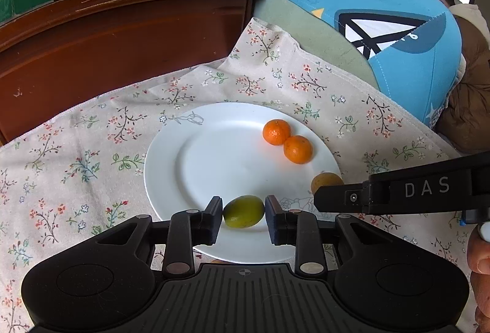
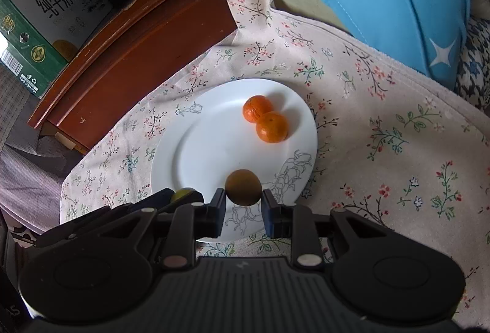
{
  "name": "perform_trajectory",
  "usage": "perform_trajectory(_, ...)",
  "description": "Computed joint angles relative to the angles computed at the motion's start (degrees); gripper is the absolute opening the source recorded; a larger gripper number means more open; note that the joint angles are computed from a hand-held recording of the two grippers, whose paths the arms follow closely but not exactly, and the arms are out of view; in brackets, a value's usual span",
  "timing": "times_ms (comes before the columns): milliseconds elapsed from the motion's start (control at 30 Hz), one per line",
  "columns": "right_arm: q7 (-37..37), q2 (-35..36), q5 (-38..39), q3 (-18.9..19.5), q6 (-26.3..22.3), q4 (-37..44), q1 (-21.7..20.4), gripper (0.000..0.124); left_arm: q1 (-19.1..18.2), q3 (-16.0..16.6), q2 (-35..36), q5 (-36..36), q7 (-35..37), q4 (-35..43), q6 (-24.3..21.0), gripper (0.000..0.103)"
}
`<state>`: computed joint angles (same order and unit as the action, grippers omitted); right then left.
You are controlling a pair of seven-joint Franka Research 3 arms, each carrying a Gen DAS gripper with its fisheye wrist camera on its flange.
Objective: Organize fruits
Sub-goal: 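Open both grippers to release the fruits onto the plate, then move both grippers back toward the remaining fruit cluster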
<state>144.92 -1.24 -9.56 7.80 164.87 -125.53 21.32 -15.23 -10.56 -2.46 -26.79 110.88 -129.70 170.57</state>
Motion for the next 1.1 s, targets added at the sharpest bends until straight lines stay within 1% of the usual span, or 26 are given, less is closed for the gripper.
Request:
perform_trajectory(100,1.39,0.26,-1.63,-0.11,1.0,0.05,-0.17,0.028,0.35,-0.14,0.07,2.05,-1.91,-0.27,1.03,0.03)
perform_trajectory(167,1.95,0.31,-2.01,-0.23,2.2,-0.12,-0.24,0.028,0.87,-0.25,-0.35,5.54,-5.27,-0.53,1.13,0.032)
perform_trajectory(200,2.0,0.27,-1.77,-0.29,2.7,-0.23,-0.28,0.028,1.14,-0.25,-0.69,7.36,-7.08,-0.75,1.32,0.04)
perform_trajectory(233,2.49,0.09,-1.8,-0.34,3.46,-0.55,-0.35,0.029,1.42,-0.26,-1.0,9.37,-9.21,-0.97,1.59,0.051)
perform_trajectory(267,2.57,-0.06,-1.56,-0.35,4.22,-0.86,-0.42,0.029,2.06,-0.43,-1.49,12.65,-12.71,-1.26,1.97,0.058)
perform_trajectory(300,1.98,-0.19,-0.84,-0.36,5.04,-1.09,-0.48,0.03,2.52,-0.44,-1.91,15.3,-15.46,-1.35,2.01,0.067)
perform_trajectory(333,1.96,-0.31,-0.98,-0.3,5.39,-1.2,-0.6,0.032,2.85,-0.32,-2.39,17.48,-17.6,-1.41,1.92,0.072)
perform_trajectory(367,2.4,-0.45,-1.75,-0.19,5.58,-1.27,-0.78,0.034,2.93,-0.03,-2.83,18.92,-18.86,-1.37,1.56,0.074)
perform_trajectory(400,2.8,-0.59,-2.69,-0.05,5.85,-1.29,-0.96,0.036,2.95,0.32,-3.32,20.08,-19.74,-1.13,0.47,0.077)
perform_trajectory(433,2.61,-0.63,-2.94,0.09,5.78,-1.21,-1.02,0.038,2.51,0.99,-3.81,19.71,-19.35,-0.86,-0.96,0.079)
perform_trajectory(500,2.53,-0.5,-3.76,0.4,4.93,-0.69,-1.06,0.039,1.19,2.69,-4.86,16.22,-16.73,-0.59,-3.56,0.081)
perform_trajectory(533,1.9,-0.41,-3.64,0.46,4.2,-0.34,-0.93,0.039,1.17,3.13,-5.59,15.59,-16.46,-0.75,-4.71,0.082)
perform_trajectory(633,-0.56,-0.24,-2.54,0.44,3.66,-0.01,-0.47,0.039,3.55,2.54,-7.65,20.96,-20.98,-1.79,-6.2,0.085)
perform_trajectory(733,-3.22,-0.17,-0.96,0.48,4.24,-0.1,0.01,0.04,3.66,4.07,-9.88,20.79,-21.95,-3.36,-7.03,0.089)
perform_trajectory(767,-4.37,-0.12,-0.32,0.51,4.83,-0.23,0.19,0.041,3.48,4.81,-10.69,19.83,-22.23,-4.22,-6.68,0.09)
perform_trajectory(833,-4.67,0.0,-1.0,0.67,5.47,-0.32,0.4,0.044,1.11,7.79,-11.89,14.79,-19.4,-5.65,-5.88,0.092)
perform_trajectory(867,-4.7,0.05,-1.39,0.75,5.7,-0.38,0.53,0.045,-0.64,9.93,-12.33,11.14,-16.6,-5.82,-6.68,0.092)
perform_trajectory(933,-7.21,0.11,-0.11,0.86,6.32,-0.62,1.04,0.047,-1.62,11.75,-12.84,6.77,-13.56,-5.87,-8.19,0.092)
perform_trajectory(1000,-9.16,0.16,0.09,1.03,6.91,-0.79,1.45,0.047,-0.8,11.68,-13.06,5.6,-12.47,-5.87,-9.05,0.092)
perform_trajectory(1067,-10.43,0.34,0.07,1.16,7.51,-0.86,1.79,0.049,1.12,10.47,-13.32,7.21,-13.21,-6.06,-9.28,0.092)
perform_trajectory(1100,-11.59,0.44,0.89,1.21,7.48,-0.79,2.04,0.052,1.98,9.94,-13.48,8.14,-13.91,-6.33,-9.07,0.092)
